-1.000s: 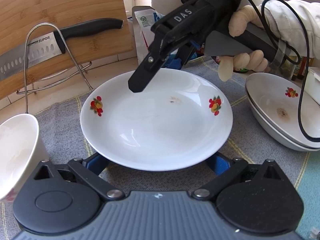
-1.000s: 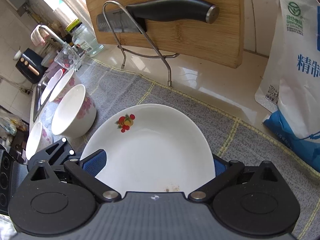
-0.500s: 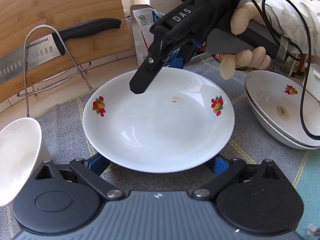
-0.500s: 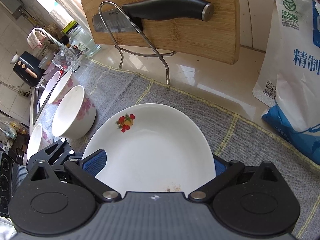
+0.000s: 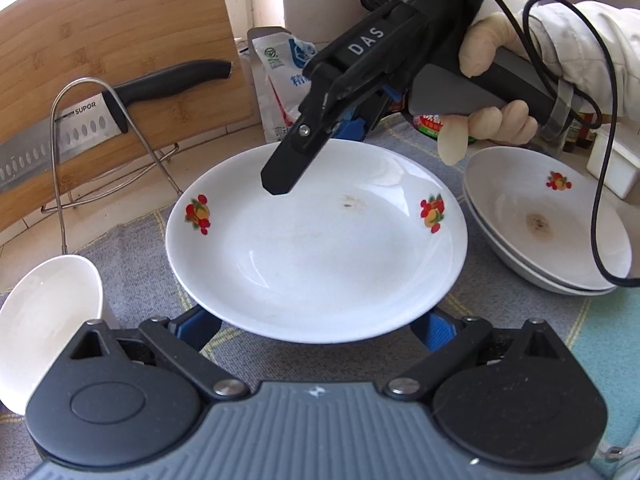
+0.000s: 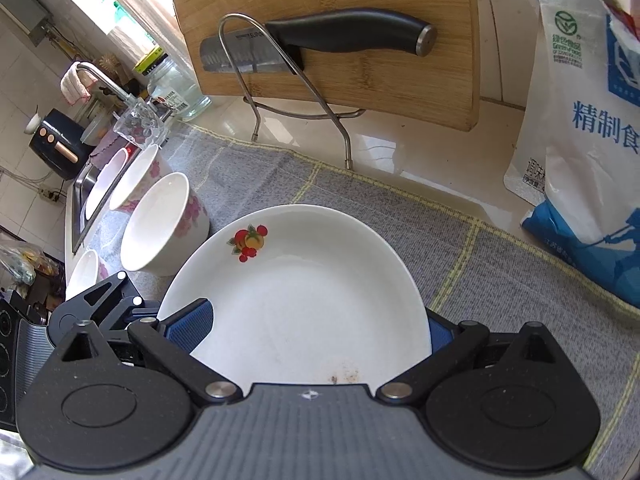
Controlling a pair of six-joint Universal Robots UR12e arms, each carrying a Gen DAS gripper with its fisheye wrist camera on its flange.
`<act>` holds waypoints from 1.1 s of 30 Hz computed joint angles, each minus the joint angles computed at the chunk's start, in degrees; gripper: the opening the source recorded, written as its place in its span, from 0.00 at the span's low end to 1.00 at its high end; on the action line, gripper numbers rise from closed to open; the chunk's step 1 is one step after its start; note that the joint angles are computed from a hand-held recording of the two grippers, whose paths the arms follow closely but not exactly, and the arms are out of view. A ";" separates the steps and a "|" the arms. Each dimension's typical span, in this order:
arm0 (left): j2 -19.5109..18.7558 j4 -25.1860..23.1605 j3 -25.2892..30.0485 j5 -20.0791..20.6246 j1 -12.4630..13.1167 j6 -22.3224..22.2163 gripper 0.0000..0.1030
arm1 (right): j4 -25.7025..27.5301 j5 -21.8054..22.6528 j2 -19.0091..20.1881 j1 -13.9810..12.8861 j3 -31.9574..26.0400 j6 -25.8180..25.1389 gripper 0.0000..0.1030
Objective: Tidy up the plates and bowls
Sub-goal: 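Lift the plate with the right tool and carry it toward the plate stack, then lower the held plate onto the stacked plates with the right tool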
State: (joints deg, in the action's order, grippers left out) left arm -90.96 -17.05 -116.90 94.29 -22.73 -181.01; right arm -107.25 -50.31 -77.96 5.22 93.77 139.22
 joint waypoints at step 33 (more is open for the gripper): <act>1.45 -1.30 1.68 -9.81 -1.26 12.03 0.96 | -11.30 -0.02 -12.08 -6.41 12.41 11.10 1.00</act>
